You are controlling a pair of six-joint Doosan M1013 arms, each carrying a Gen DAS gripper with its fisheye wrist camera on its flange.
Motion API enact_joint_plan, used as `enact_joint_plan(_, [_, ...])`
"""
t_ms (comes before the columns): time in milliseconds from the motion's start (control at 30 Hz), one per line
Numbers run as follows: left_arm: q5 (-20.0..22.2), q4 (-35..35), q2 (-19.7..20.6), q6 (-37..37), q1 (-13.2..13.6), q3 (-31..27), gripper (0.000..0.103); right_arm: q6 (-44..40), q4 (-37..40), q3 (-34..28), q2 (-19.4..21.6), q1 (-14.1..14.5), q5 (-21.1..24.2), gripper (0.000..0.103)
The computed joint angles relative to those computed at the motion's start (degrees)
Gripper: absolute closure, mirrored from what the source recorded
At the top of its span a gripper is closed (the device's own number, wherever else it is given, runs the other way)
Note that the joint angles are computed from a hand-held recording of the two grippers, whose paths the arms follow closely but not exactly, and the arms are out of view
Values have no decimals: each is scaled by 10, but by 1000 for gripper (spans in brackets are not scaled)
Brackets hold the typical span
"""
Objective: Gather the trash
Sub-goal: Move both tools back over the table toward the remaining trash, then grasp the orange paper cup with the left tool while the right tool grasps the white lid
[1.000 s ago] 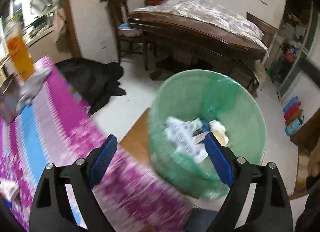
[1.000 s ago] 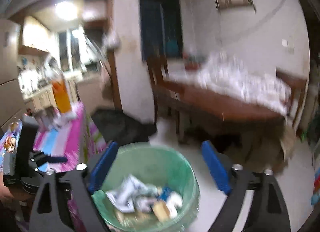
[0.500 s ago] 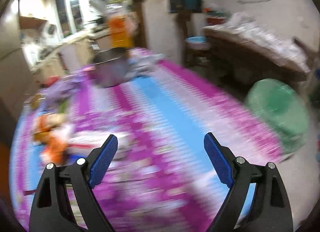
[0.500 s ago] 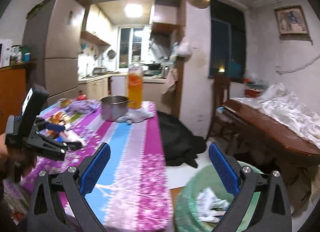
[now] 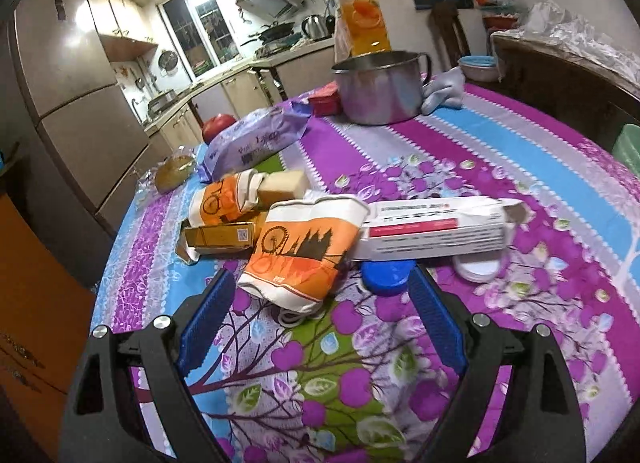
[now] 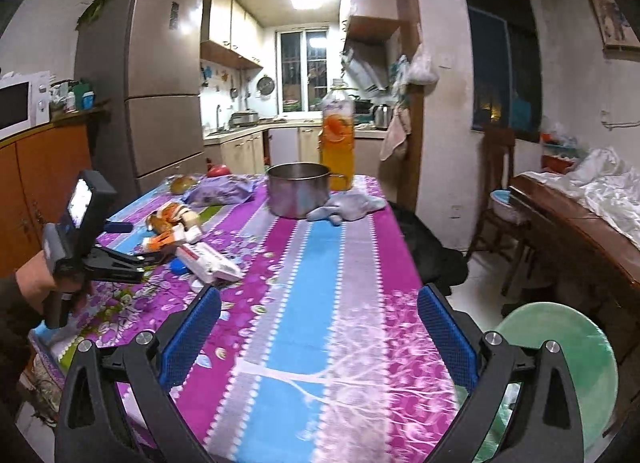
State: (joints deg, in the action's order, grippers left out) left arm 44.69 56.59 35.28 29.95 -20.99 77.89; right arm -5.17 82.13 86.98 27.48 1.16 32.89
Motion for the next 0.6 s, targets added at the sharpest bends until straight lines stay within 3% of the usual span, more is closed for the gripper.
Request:
enact_joint_plan(67, [2, -8, 6, 10, 2, -6, 21, 8, -9, -6, 5, 5, 2, 5])
enact_joint_plan(167, [22, -31, 21, 38, 6, -23, 34, 32, -34, -17, 11, 11, 7, 5])
enact_joint_plan(267, [26, -25, 21, 19, 9, -20, 40, 51, -55, -28, 19, 15, 13, 5])
enact_joint_plan(400, [23, -12, 15, -11, 12, -12, 63, 79, -91, -43, 29, 21, 30, 5])
enact_joint_plan(433, [15, -16, 12, -18, 15, -8, 63, 88, -103, -48, 33, 24, 38, 6])
enact_joint_plan(500, [3, -14, 6, -30, 17, 0, 72, 95, -119, -58, 40, 28, 49, 8])
enact_joint_plan(600, [-13, -10, -3, -45, 19, 13, 75, 113, -151, -76, 51, 37, 63, 17])
